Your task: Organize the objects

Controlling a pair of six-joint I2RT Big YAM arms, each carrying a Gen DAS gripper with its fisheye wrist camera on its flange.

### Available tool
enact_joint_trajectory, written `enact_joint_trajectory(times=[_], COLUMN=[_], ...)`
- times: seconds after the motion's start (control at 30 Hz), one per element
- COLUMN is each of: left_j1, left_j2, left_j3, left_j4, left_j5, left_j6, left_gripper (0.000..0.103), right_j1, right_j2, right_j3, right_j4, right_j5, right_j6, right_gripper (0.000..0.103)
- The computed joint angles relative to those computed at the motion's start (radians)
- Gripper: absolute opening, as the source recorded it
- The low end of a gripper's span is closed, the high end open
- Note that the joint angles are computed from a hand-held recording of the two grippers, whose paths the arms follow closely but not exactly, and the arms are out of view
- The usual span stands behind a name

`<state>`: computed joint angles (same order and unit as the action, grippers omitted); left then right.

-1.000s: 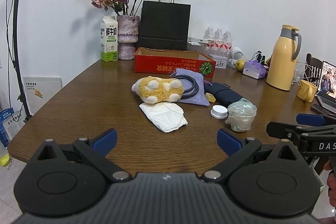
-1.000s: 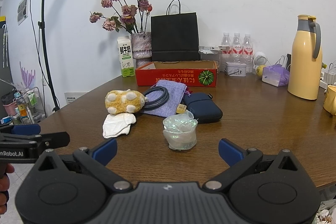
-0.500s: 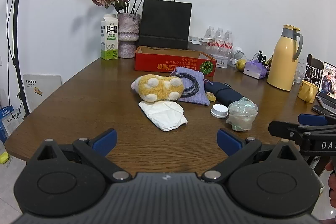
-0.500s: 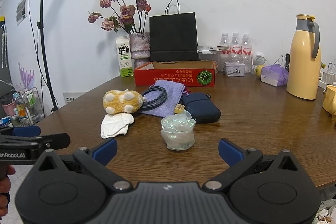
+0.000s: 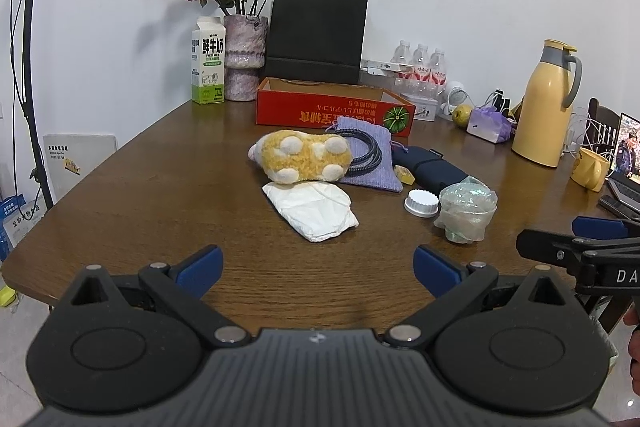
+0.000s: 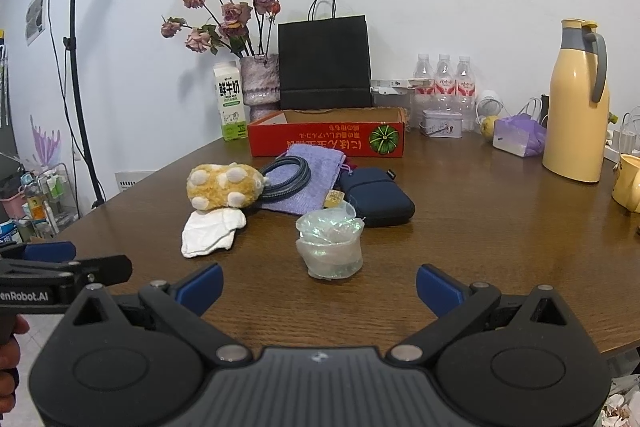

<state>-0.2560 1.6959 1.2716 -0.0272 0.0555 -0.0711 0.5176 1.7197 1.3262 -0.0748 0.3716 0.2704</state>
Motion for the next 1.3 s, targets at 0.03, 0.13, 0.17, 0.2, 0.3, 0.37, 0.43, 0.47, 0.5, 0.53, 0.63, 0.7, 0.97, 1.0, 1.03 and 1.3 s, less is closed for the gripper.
enact_joint_trajectory(times=[0.03, 0.13, 0.17, 0.2, 0.3, 0.37, 0.43, 0.47, 0.5, 0.53, 0.63, 0.7, 0.97, 1.0, 1.03, 1.3], left_j1=[0.000, 0.000, 0.000, 0.000, 0.002, 0.002, 0.002, 0.002, 0.002, 0.002, 0.001, 0.002, 0.004, 0.005, 0.005, 0.008], left_j2=[0.002, 0.008, 0.010, 0.013, 0.021, 0.027, 0.034, 0.036, 0.038, 0.040, 0.047, 0.053, 0.095, 0.101, 0.106, 0.146], left_j3=[0.002, 0.008, 0.011, 0.014, 0.025, 0.031, 0.040, 0.045, 0.048, 0.050, 0.060, 0.067, 0.124, 0.132, 0.139, 0.195], left_j4=[-0.002, -0.007, -0.010, -0.013, -0.023, -0.027, -0.033, -0.037, -0.039, -0.041, -0.044, -0.047, -0.093, -0.098, -0.104, -0.139], left_j5=[0.000, -0.001, -0.001, -0.001, -0.001, -0.002, -0.002, -0.001, 0.000, 0.001, 0.000, -0.001, -0.012, -0.014, -0.014, -0.028], left_j6=[-0.001, -0.003, -0.004, -0.004, -0.006, -0.008, -0.009, -0.009, -0.009, -0.008, -0.005, -0.004, -0.012, -0.014, -0.016, -0.026], left_gripper=[0.103, 0.103, 0.103, 0.103, 0.103, 0.103, 0.103, 0.103, 0.103, 0.103, 0.103, 0.103, 0.103, 0.103, 0.103, 0.103], right_j1=[-0.001, -0.004, -0.005, -0.006, -0.008, -0.010, -0.013, -0.014, -0.015, -0.016, -0.019, -0.021, -0.034, -0.036, -0.039, -0.056], right_j2=[0.002, 0.008, 0.010, 0.012, 0.020, 0.027, 0.034, 0.039, 0.044, 0.048, 0.064, 0.078, 0.127, 0.134, 0.141, 0.198], right_j3=[0.002, 0.008, 0.010, 0.011, 0.020, 0.028, 0.037, 0.042, 0.048, 0.053, 0.070, 0.085, 0.138, 0.147, 0.155, 0.233], right_j4=[-0.002, -0.008, -0.010, -0.011, -0.016, -0.019, -0.027, -0.031, -0.036, -0.038, -0.049, -0.060, -0.060, -0.062, -0.063, -0.091], right_j5=[-0.001, -0.003, -0.004, -0.004, 0.002, 0.002, -0.003, -0.004, -0.005, -0.006, -0.004, -0.005, -0.004, -0.004, -0.008, -0.039], right_j6=[0.001, 0.005, 0.006, 0.006, 0.001, -0.002, -0.003, -0.004, -0.006, -0.008, -0.019, -0.025, -0.063, -0.067, -0.070, -0.091], right_gripper=[0.103, 0.103, 0.103, 0.103, 0.103, 0.103, 0.103, 0.103, 0.103, 0.103, 0.103, 0.103, 0.100, 0.098, 0.098, 0.088])
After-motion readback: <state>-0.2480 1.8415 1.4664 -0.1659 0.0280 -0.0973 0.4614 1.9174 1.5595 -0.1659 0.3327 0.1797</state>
